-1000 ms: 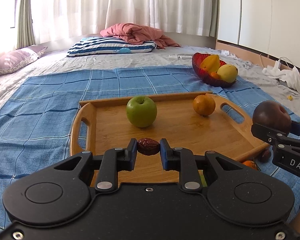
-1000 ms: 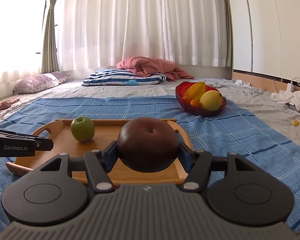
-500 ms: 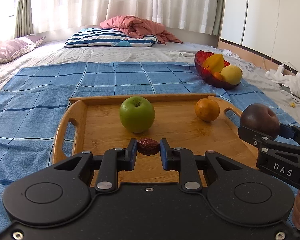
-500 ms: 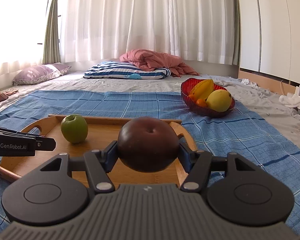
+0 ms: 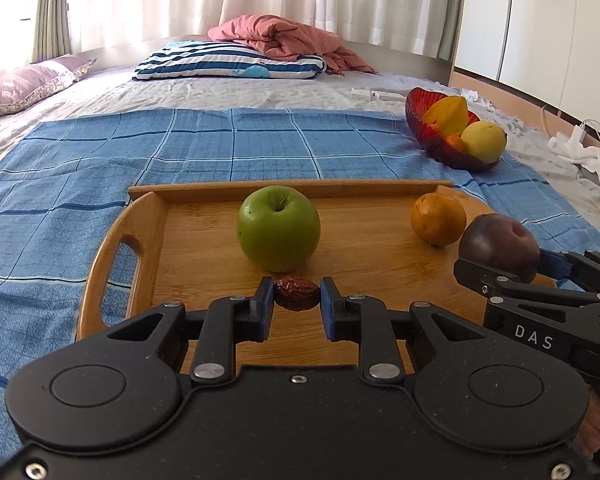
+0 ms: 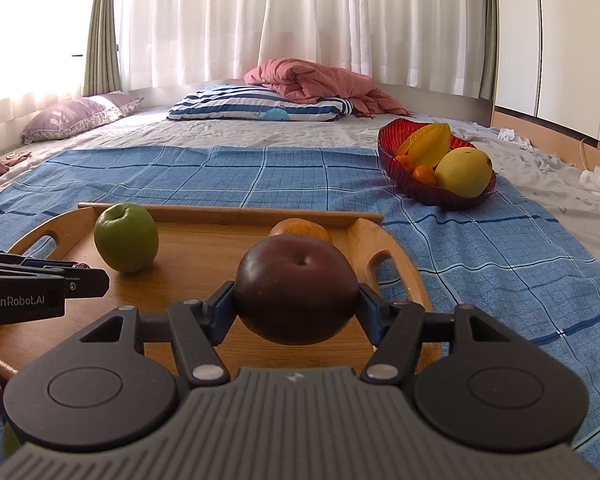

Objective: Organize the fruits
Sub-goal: 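Carry the red date and dark red apple over the tray with both tools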

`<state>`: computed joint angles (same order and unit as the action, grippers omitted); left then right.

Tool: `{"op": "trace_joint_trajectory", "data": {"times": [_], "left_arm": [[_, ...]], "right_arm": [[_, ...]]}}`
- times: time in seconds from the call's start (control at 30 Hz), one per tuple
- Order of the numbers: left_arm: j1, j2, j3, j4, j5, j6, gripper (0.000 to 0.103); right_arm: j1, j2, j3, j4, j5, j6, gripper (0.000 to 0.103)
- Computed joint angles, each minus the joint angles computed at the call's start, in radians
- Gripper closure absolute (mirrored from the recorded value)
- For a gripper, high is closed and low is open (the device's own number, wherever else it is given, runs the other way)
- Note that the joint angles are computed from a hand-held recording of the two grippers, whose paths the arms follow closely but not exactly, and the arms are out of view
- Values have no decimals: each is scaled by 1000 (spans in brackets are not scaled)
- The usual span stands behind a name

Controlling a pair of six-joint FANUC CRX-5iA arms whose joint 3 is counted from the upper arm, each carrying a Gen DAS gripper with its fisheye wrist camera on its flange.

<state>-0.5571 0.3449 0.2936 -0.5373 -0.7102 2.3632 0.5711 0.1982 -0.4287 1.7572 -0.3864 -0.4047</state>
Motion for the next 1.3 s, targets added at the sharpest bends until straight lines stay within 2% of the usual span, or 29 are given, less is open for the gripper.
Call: {"op": "trace_joint_trajectory", "data": {"times": [0.13,0.83,1.13,1.3], "left_arm": [[15,12,1,30,17,-12,80],[14,65,57,5,-36,-6,80],[11,67,60,-14,-44,-8,80],[-2,77,81,-40,-73,-7,80]], "right_arm": [[5,14,13,-46,0,40,38],[37,52,57,-235,-10,187,38],[42,55,62,-246,-16,199,38],[42,55,62,-246,-16,199,37]]}}
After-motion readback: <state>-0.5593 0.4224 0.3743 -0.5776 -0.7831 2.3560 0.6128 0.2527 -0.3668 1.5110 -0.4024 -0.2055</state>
